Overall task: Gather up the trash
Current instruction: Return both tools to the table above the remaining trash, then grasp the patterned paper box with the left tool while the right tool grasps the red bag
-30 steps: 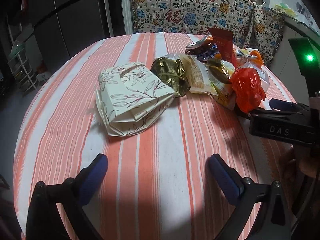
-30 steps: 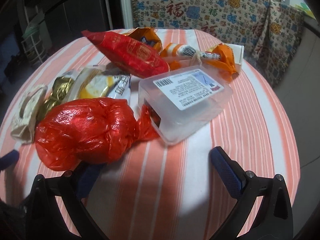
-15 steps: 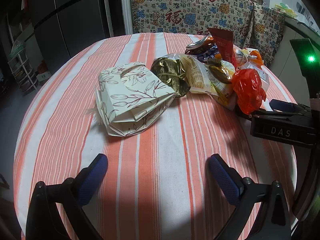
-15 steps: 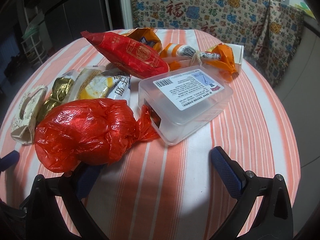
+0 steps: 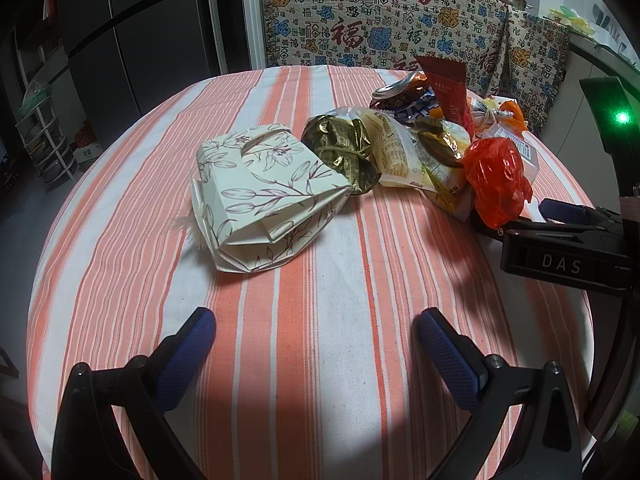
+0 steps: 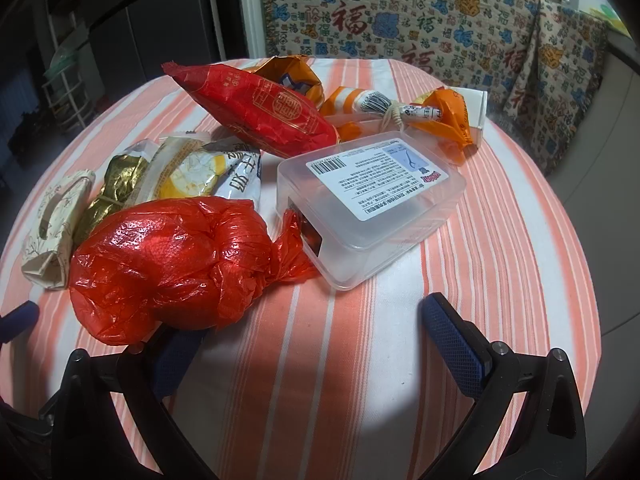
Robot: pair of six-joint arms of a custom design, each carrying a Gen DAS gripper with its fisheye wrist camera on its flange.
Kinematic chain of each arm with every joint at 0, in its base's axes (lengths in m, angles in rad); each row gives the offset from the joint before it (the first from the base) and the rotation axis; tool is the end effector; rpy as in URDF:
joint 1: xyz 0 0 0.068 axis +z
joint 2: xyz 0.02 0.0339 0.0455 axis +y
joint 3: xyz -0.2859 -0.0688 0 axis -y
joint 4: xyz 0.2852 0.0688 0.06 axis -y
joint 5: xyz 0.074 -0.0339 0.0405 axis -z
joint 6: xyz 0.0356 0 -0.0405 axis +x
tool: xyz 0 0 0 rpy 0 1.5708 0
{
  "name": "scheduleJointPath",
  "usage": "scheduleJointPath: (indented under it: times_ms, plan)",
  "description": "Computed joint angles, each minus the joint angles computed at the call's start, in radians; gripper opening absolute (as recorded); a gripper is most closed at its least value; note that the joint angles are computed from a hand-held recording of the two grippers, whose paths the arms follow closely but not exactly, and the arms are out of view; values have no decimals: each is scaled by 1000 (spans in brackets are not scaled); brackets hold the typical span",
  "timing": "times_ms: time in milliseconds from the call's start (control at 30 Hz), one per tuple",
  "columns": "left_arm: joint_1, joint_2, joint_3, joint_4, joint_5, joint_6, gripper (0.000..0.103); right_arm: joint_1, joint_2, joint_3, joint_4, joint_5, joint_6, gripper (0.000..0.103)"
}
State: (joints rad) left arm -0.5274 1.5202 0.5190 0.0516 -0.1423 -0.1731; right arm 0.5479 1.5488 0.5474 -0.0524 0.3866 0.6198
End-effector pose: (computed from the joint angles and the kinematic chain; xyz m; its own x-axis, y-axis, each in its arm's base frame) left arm 0.2388 -0.1333 0.1024 -0.7657 0.2487 -0.5932 0.2995 0.9540 0.0134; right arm 0.2382 0.1296 0.0985 -0.7919 0.1470 -0.5927 0.1678 0.9856 0.0203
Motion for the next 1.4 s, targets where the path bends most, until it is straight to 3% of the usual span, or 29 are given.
scheduleJointPath:
  times_ms: [300,467,500,633,733,900,1000,1067,1133,1233,1300,1400]
  plan:
    - [28,-37,-20,-20,34,17,103,0,0,-1,2,0,-1,103]
    - [292,-174,-112,-6,319,87,103,-1,2,0,4,0,-2,103]
    - [347,-174,-94,-23,402,102,103,2,1,-2,4,2,1,103]
    - [411,-120,26,-92,564,160,103,3,2,-2,5,2,0,103]
    - [399,-42,119,-85,494,111,103,3,2,-2,6,2,0,103]
    - [404,177,306,-173,508,87,103,2,3,-2,7,2,-1,103]
    - [404,217,314,-150,501,83,100,3,-2,-7,10,-1,2,103]
    - [414,196,299,-151,541,115,64,8,-28,-21,-7,-20,-12,103]
    - [436,180,298,-194,626,166,46,34,-104,-79,-25,-31,5,102]
    - [428,119,260,-218,603,235,39,89,-232,-152,-81,4,54,98]
    - [430,63,221,-243,617,277,39,155,-324,-170,-166,49,96,90]
    - [425,-28,152,-270,623,310,39,200,-410,-156,-198,14,112,89]
